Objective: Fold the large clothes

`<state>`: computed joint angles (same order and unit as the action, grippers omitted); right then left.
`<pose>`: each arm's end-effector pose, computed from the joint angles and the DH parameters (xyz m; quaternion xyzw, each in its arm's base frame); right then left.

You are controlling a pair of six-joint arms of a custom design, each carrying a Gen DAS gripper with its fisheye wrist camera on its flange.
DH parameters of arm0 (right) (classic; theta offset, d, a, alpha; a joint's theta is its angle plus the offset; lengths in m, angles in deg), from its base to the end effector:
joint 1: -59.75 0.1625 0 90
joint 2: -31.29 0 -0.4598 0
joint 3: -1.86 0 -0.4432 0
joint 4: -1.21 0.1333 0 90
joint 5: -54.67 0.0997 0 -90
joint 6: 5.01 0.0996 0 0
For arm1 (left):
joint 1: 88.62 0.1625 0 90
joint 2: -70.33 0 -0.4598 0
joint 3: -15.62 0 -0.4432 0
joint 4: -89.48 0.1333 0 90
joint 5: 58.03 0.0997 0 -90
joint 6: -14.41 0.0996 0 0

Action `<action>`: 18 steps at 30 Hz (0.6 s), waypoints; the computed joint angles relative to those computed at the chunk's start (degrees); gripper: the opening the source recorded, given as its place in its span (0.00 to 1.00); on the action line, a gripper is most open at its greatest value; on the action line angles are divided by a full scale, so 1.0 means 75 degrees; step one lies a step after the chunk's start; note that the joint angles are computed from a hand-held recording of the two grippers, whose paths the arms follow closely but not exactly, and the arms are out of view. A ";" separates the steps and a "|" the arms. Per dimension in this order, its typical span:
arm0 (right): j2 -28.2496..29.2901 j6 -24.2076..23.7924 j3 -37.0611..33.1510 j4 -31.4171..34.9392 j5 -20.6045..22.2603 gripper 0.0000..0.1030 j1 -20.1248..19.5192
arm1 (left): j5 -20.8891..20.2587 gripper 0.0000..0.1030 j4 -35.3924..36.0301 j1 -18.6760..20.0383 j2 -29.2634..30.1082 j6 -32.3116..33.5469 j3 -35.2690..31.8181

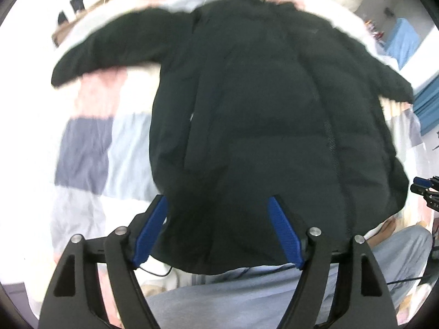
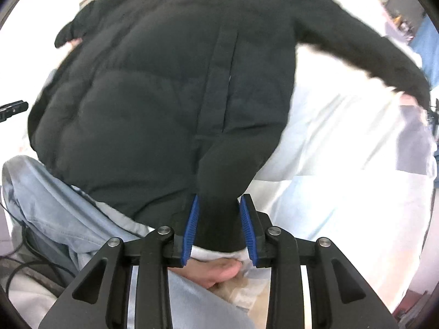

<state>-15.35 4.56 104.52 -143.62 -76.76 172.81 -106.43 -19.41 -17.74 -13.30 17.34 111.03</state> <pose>0.3211 -0.5823 0.0526 0.1135 -0.9284 0.0900 0.3422 -0.0058 -0.6256 0.4674 0.1568 0.9200 -0.1073 0.3427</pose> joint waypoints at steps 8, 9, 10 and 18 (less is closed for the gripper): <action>-0.0047 -0.0642 0.0645 -0.2356 -0.1155 0.28 0.0615 | -0.0101 0.76 -0.1453 -0.0897 -0.0226 0.0478 0.0647; -0.0019 -0.0760 0.0749 -0.2742 -0.1282 0.28 0.0666 | -0.0157 0.76 -0.1725 -0.0943 -0.0208 0.0557 0.0744; 0.0030 -0.0913 0.0763 -0.3099 -0.1391 0.28 0.0695 | -0.0169 0.76 -0.1807 -0.1012 -0.0405 0.0558 0.0953; 0.0180 -0.2070 0.0882 -0.6051 -0.1068 0.28 0.0137 | -0.0266 0.76 -0.3858 -0.1138 0.0070 0.1074 0.1424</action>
